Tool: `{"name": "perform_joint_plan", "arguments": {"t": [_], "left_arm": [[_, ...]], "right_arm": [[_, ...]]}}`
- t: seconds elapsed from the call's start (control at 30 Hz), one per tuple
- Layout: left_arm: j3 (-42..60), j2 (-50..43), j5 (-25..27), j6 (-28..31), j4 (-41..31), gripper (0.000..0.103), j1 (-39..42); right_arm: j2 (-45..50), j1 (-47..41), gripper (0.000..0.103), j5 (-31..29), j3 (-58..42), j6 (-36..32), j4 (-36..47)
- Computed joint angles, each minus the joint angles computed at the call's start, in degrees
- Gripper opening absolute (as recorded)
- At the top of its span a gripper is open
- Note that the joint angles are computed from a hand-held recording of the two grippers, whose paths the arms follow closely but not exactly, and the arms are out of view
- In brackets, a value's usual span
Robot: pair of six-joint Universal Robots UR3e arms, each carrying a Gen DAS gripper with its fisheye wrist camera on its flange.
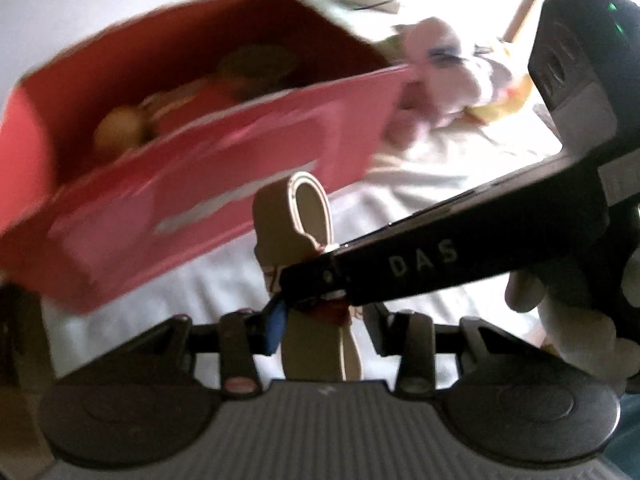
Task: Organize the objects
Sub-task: 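Carry the doll keychain with the right gripper over and into the red box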
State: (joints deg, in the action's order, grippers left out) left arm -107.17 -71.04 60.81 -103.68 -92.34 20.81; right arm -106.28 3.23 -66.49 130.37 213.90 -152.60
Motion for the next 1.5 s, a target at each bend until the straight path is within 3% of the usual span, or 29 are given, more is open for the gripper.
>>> {"name": "perform_joint_plan", "arguments": {"t": [0.3, 0.5, 0.73, 1.0, 1.27, 1.5], "left_arm": [[5.96, 0.03, -6.56, -1.03, -3.28, 0.043, -10.53], [11.81, -0.05, -12.3, -1.49, -5.23, 0.043, -11.43], [19.19, -4.59, -17.08, -7.4, 0.02, 0.043, -8.68], [27.9, -13.12, -17.61, -15.68, 8.01, 0.043, -3.54], [29.39, -21.54, -9.17, -20.09, 12.81, 0.043, -1.41], [25.62, -26.28, -0.63, -24.07, 20.47, 0.043, -4.22]], "right_arm": [[-23.88, -7.52, 0.031, -5.16, 2.96, -0.43, 15.0], [-27.35, -11.02, 0.031, -6.3, -1.08, -3.79, 16.85], [-12.28, -8.82, 0.031, -6.89, -9.91, -8.03, 3.65], [10.88, -3.91, 0.031, -3.97, -25.58, -10.33, -8.82], [30.78, 0.77, 0.031, -0.75, -39.97, -10.42, -5.97], [41.28, 1.2, 0.031, 4.91, -49.96, -9.56, 3.21]]}}
